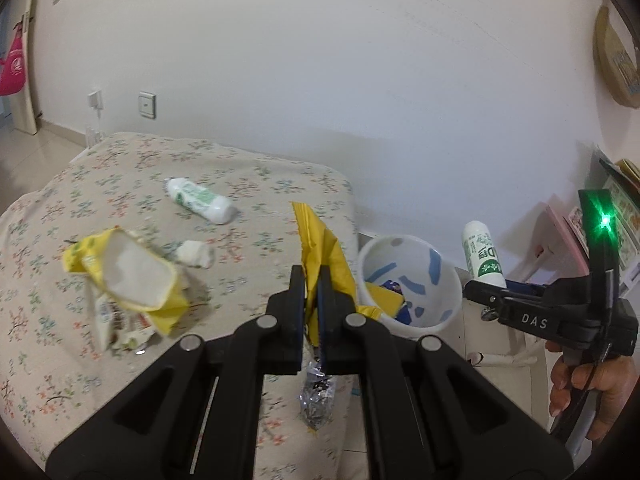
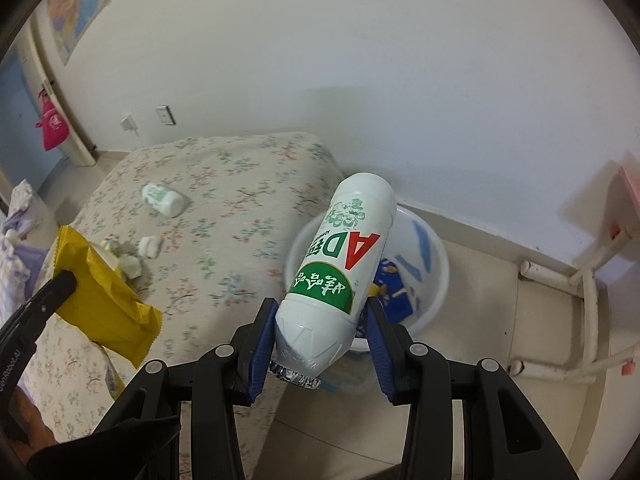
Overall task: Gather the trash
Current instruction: 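Carry the yellow wrapper and large white bottle over the wastebasket with both tools, then open the right tool to drop the bottle while the left tool releases the wrapper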
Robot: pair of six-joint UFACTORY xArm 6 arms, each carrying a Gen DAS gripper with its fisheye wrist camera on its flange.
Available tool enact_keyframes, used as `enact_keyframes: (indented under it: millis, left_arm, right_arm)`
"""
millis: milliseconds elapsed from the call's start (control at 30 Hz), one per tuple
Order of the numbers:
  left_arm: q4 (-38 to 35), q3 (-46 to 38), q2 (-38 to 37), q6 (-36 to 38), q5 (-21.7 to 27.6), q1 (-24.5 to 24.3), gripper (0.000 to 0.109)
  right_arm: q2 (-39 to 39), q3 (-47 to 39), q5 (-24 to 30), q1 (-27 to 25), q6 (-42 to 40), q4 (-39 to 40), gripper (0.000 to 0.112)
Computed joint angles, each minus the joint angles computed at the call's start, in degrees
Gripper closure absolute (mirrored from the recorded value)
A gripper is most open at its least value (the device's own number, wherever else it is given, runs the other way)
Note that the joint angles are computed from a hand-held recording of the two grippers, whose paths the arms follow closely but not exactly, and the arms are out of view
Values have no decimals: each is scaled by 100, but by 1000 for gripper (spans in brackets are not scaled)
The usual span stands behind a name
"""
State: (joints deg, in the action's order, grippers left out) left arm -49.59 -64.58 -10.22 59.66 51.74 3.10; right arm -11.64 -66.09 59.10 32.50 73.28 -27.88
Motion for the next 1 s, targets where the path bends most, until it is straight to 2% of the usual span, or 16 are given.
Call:
enact_keyframes:
  millis: [500, 567, 600, 633, 833, 1000]
  left_arm:
    - [-135, 54, 379, -70, -628, -1220, 102]
    - [-182, 60, 424, -47, -739, -1319, 102]
    - [-201, 55, 459, -40, -797, -1368, 102]
    - [-216, 33, 513, -56, -851, -1414, 102]
    - [-168, -104, 752, -334, -986, -1580, 102]
    - [-130, -184, 865, -375, -1057, -1663, 101]
  right_arm:
    - [-621, 1254, -817, -650, 103, 132, 67]
    - [-713, 1463, -1180, -747, 265, 41, 63]
    - [-743, 1534, -1316, -792, 328, 36, 51]
    - [-765, 1555, -1315, -785, 444, -44, 43]
    - [-883, 1394, -542, -581, 623, -352, 42]
    - [-1144, 1503, -206, -511, 675, -439, 42]
